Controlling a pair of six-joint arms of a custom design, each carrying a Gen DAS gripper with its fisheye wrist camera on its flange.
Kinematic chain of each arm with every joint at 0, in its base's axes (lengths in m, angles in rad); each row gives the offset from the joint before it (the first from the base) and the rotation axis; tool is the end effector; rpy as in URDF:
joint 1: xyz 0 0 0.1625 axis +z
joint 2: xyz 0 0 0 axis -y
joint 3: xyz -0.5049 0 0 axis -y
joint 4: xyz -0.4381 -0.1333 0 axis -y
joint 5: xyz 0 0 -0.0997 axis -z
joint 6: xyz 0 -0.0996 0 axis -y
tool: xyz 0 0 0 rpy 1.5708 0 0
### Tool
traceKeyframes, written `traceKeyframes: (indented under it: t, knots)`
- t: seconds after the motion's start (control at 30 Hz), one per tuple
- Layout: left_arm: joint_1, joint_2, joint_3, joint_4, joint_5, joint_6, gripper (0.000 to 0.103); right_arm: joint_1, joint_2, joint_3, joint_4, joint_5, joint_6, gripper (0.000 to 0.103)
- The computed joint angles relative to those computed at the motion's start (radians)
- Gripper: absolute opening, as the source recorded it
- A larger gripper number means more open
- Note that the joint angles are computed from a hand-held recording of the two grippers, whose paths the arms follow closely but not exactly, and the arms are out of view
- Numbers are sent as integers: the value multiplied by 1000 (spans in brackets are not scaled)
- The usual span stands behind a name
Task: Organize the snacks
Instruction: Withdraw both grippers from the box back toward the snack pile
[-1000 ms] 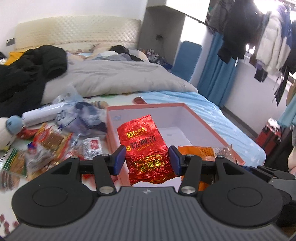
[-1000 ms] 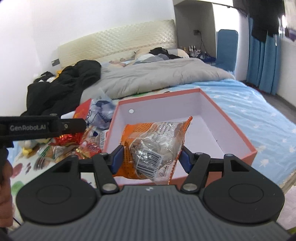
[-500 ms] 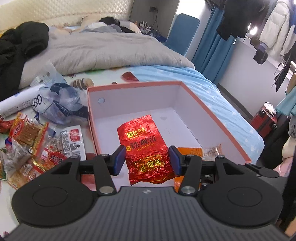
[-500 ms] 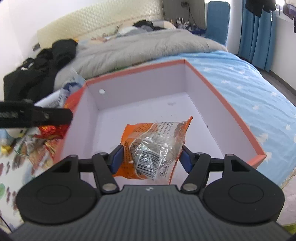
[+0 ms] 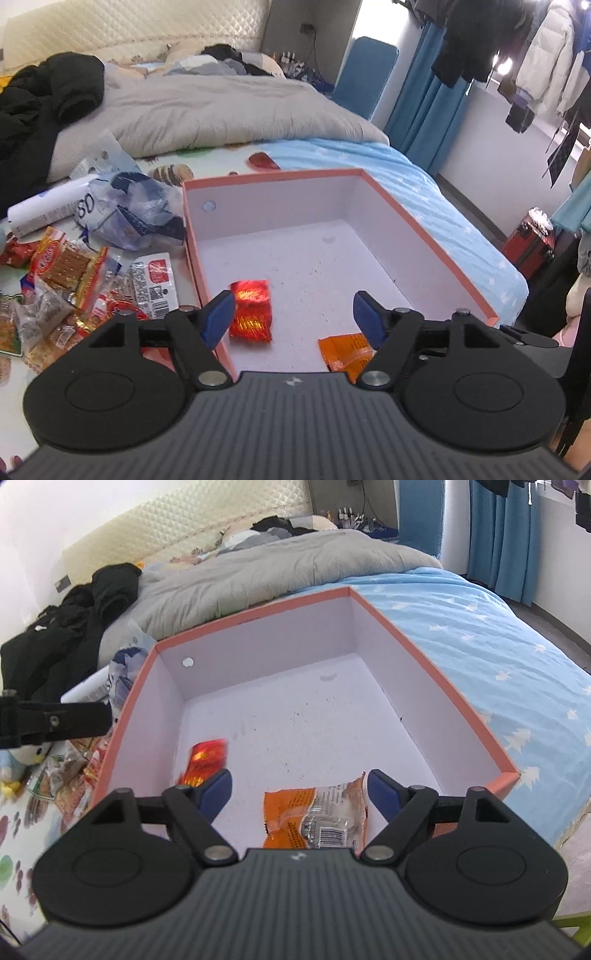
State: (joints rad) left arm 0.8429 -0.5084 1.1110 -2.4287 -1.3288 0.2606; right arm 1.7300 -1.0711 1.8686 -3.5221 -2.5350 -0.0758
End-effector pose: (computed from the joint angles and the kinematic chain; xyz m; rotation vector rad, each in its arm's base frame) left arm -0.4966 -0.7936 0.0916 1.3508 2.6032 -0.4487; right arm 0.1523 -0.6240 0.3603 -0.4214 -1.9700 1.2815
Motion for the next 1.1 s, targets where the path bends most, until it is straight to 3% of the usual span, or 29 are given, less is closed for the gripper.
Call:
traceKeyframes:
  t: [0.43, 0.8, 1.1]
  knots:
    - [-5, -153, 224, -166, 11, 51, 75, 72, 10, 86, -234, 58, -110, 82]
    - [4, -270, 396, -273, 40, 29, 75, 141, 47, 124, -392, 41, -176, 82]
    - [11, -362, 514, -360, 84, 10, 75, 178, 92, 131, -388, 72, -188, 82]
